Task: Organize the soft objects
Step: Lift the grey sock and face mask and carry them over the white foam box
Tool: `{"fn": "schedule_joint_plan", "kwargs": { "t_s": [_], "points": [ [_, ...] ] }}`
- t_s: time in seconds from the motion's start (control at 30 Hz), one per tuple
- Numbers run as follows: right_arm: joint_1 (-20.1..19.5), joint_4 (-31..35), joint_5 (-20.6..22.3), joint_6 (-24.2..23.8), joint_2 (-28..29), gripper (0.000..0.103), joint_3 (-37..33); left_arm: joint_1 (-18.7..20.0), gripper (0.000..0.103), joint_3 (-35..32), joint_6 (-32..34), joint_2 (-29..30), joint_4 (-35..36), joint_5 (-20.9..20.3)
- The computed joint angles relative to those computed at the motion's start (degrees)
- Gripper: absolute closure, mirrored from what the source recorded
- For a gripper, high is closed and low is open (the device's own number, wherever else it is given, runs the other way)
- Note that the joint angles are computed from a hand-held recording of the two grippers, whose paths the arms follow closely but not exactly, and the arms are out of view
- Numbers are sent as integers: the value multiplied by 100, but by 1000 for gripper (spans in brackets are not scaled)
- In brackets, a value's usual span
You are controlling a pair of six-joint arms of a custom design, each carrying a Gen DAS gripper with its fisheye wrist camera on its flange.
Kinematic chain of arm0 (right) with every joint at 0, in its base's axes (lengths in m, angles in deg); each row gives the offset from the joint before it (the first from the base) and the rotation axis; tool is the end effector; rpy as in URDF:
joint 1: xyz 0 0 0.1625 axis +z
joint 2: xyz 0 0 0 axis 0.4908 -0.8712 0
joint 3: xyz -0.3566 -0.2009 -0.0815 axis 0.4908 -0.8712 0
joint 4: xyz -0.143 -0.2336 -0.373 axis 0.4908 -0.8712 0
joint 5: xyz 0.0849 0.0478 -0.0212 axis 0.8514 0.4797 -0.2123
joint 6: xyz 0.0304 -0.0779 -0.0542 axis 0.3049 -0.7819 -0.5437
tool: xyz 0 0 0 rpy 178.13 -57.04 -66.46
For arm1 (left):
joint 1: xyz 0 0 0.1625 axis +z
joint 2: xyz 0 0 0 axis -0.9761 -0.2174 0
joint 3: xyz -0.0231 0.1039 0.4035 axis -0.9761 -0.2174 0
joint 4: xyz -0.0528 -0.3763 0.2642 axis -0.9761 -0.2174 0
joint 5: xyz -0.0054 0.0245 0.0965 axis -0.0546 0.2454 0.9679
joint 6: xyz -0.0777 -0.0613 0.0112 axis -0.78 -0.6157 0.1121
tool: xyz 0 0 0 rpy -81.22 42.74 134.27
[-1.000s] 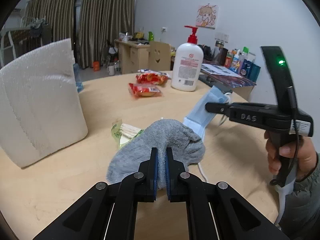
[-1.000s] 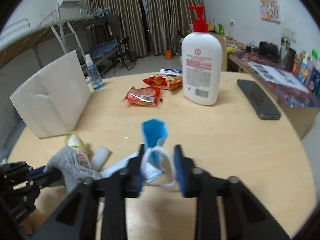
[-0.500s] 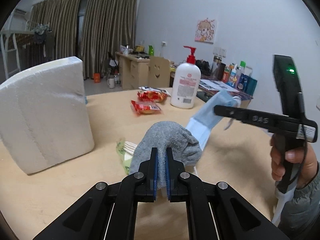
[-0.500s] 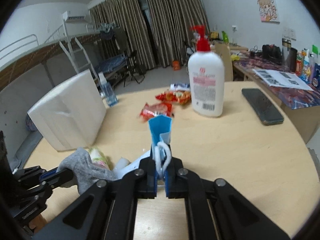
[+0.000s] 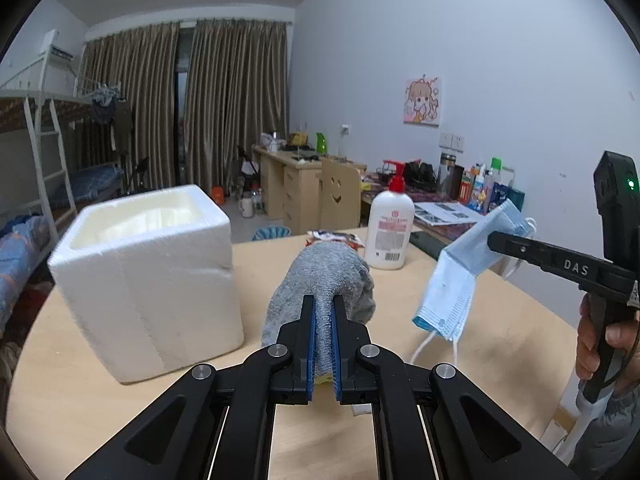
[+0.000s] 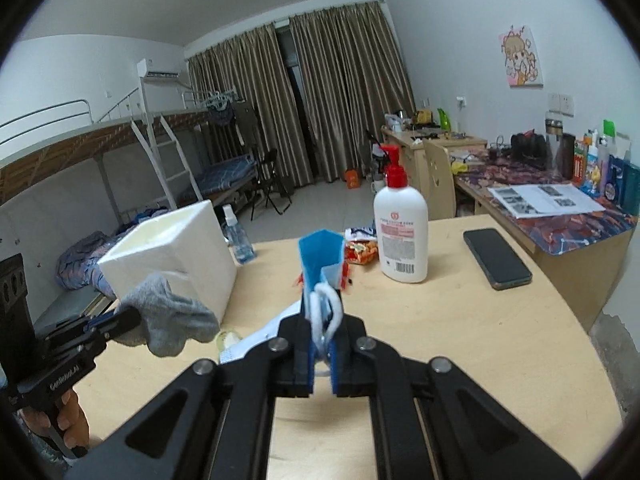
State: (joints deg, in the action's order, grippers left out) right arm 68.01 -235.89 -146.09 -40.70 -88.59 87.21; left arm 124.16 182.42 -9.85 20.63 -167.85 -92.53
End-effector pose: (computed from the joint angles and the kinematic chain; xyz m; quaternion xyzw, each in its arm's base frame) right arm 0.1542 -0.4448 0.2637 0.1350 -0.8023 0.5237 0.2528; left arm -0.2855 -0.5564 0.1151 0.4222 0.8189 -0.3687 0.1233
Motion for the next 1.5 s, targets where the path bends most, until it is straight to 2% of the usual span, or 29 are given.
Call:
{"fn": "schedule_joint_plan", "kwargs": {
  "t_s": [0.27, 0.73, 1.13, 1.27, 1.5],
  "points": [
    [300, -559, -34, -213, 69, 95, 216, -171, 96, 424, 40, -400, -254, 169],
    [759, -1017, 9, -479, 262, 95, 436, -443, 96, 1143, 15, -1094, -776, 670],
    [1185, -1056, 298, -635, 719, 95, 322, -812, 96, 1938, 226, -1985, -1461, 1532],
    [1300, -1094, 341, -734, 921, 95, 267, -887, 96, 2162, 236, -2297, -1495, 1756],
    [1514, -1033, 267, -804, 1258, 95, 98, -890, 96, 2384, 325, -2701, -1537, 1842]
  ]
}}
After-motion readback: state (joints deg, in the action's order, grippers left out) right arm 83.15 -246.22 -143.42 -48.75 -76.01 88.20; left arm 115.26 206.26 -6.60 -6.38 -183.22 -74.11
